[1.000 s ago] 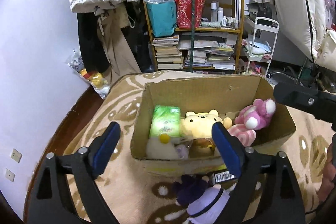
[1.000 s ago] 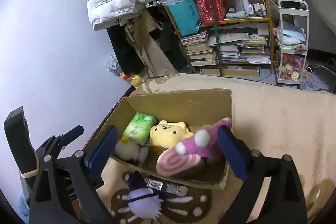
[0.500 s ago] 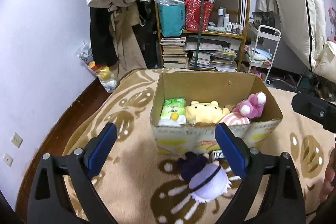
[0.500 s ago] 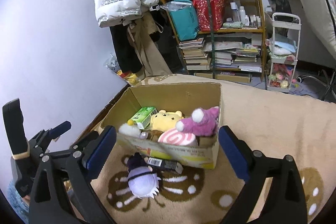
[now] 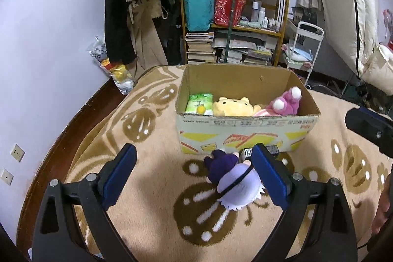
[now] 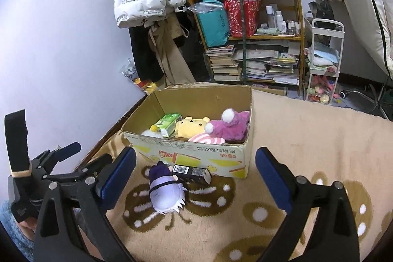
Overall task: Organize soft objects
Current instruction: 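Move both open tools back to the purple doll and black carton on the rug, then grasp the black barcoded carton with the right tool while the left tool grasps the purple doll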
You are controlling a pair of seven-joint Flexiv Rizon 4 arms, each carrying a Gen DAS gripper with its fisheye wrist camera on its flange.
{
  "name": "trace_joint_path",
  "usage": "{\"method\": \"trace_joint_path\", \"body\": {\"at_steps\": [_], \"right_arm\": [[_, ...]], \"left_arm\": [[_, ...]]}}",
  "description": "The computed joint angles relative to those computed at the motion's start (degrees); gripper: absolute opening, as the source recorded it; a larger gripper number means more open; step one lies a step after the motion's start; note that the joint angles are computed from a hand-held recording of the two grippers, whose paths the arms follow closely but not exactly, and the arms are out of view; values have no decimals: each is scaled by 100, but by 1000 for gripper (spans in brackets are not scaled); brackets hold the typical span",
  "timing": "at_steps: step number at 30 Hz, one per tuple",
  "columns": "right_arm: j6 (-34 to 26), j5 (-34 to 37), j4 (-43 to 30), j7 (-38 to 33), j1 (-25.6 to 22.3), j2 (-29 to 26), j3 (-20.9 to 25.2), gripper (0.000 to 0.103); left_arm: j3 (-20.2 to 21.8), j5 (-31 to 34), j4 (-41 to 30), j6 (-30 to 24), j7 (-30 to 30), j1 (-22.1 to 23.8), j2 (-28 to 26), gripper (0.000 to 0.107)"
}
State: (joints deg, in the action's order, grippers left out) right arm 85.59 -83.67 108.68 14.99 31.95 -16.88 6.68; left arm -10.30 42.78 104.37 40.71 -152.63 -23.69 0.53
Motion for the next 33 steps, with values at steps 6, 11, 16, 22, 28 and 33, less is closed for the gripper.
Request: {"method": "trace_joint_path", "body": {"at_steps": [6, 11, 16, 22, 28, 33], "right_arm": [[31, 227, -58, -167, 29, -153, 3, 102], [38, 1118, -131, -887, 201, -416, -21, 102], [-35, 2104, -288, -1747, 327, -695, 59, 102], [-413, 3460, -681, -3046, 266, -1130, 532, 102], [-788, 4726, -1067, -4174, -22, -1547, 1248, 102], [-1105, 5356, -1240, -4646, 1, -1675, 1379, 102]], "left_arm": [[61, -204, -21, 107, 111, 22, -182, 93], [176, -408, -73, 162, 201, 21, -405, 93], [292, -514, -174, 208, 257, -17, -614, 93], [448, -817, -196, 425, 355, -26, -866, 93], [561, -1124, -122, 697, 485, -45, -1020, 93], [625, -1460, -61, 875, 697, -33, -1154, 94]]}}
